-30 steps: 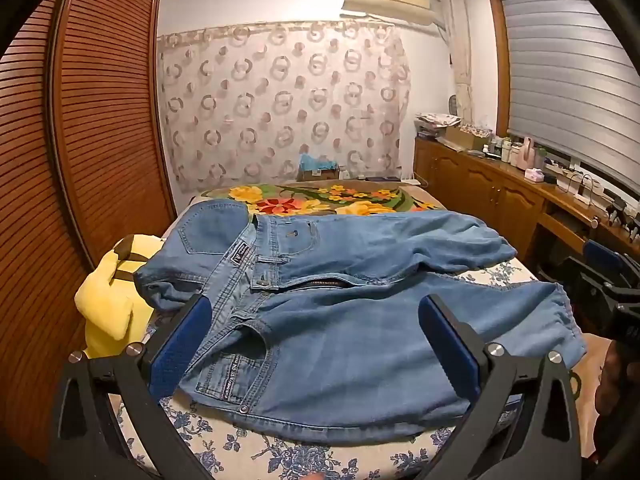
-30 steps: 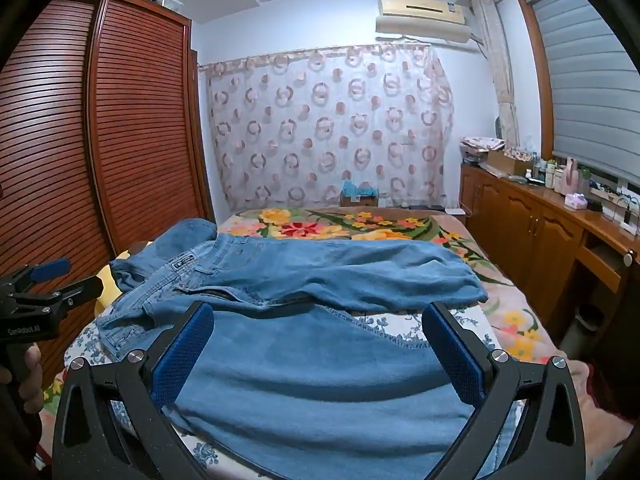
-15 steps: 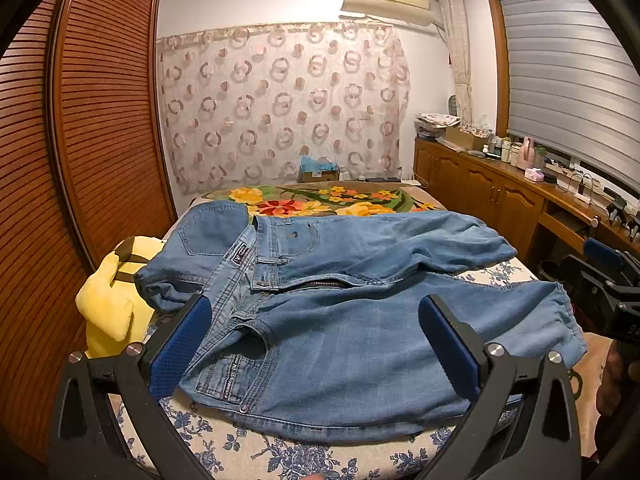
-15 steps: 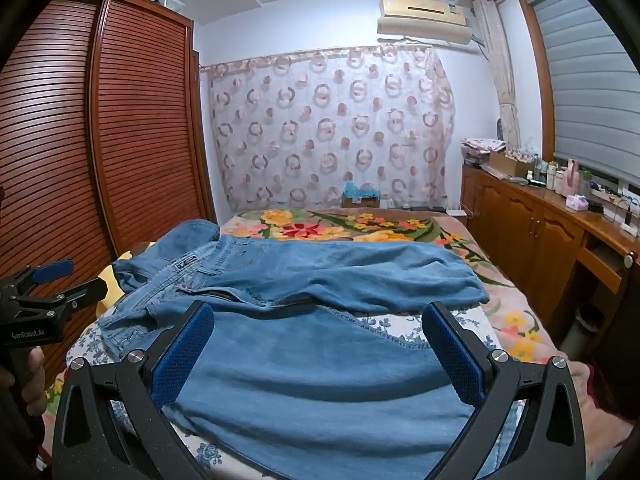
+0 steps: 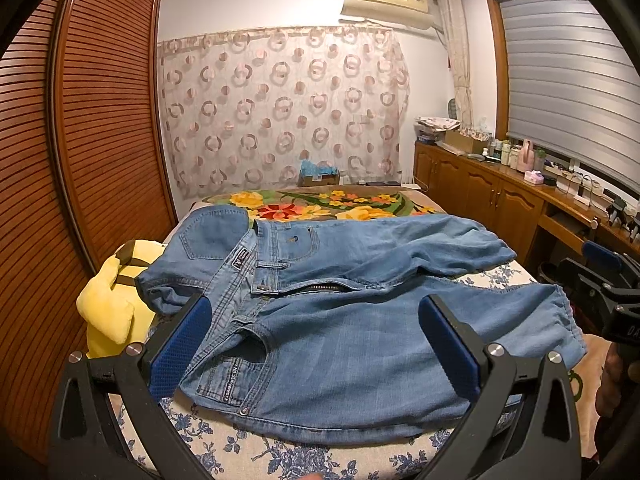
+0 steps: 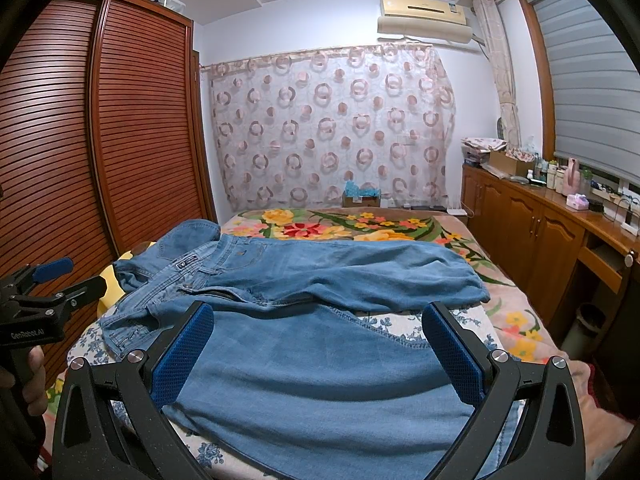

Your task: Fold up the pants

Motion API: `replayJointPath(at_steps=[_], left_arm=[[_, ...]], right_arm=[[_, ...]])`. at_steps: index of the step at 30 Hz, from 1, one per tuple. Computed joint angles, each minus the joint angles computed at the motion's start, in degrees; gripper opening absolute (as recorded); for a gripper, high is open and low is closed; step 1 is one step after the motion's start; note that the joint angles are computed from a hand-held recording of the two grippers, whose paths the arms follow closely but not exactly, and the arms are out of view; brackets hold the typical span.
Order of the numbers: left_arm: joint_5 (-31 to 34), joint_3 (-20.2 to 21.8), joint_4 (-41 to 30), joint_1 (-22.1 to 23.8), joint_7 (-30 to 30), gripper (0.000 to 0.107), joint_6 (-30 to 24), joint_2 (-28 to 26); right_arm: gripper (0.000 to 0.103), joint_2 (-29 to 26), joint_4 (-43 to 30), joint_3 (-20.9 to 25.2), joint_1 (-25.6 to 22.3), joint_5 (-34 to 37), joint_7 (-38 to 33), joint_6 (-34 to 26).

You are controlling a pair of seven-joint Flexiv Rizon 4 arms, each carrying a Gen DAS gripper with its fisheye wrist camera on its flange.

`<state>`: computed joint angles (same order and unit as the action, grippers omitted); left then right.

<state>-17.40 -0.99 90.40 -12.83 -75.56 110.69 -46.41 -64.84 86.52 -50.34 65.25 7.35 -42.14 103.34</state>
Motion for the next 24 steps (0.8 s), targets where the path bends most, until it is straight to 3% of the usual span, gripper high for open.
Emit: replayJointPath(at_steps=[24], left_arm=[[0.9, -0.4, 0.3, 0.8, -0.1, 0.103, 0.2, 0.9]], right_arm=[[0.103, -0.1, -0.3, 0.2, -0.2, 0.4, -0.5, 0.3]])
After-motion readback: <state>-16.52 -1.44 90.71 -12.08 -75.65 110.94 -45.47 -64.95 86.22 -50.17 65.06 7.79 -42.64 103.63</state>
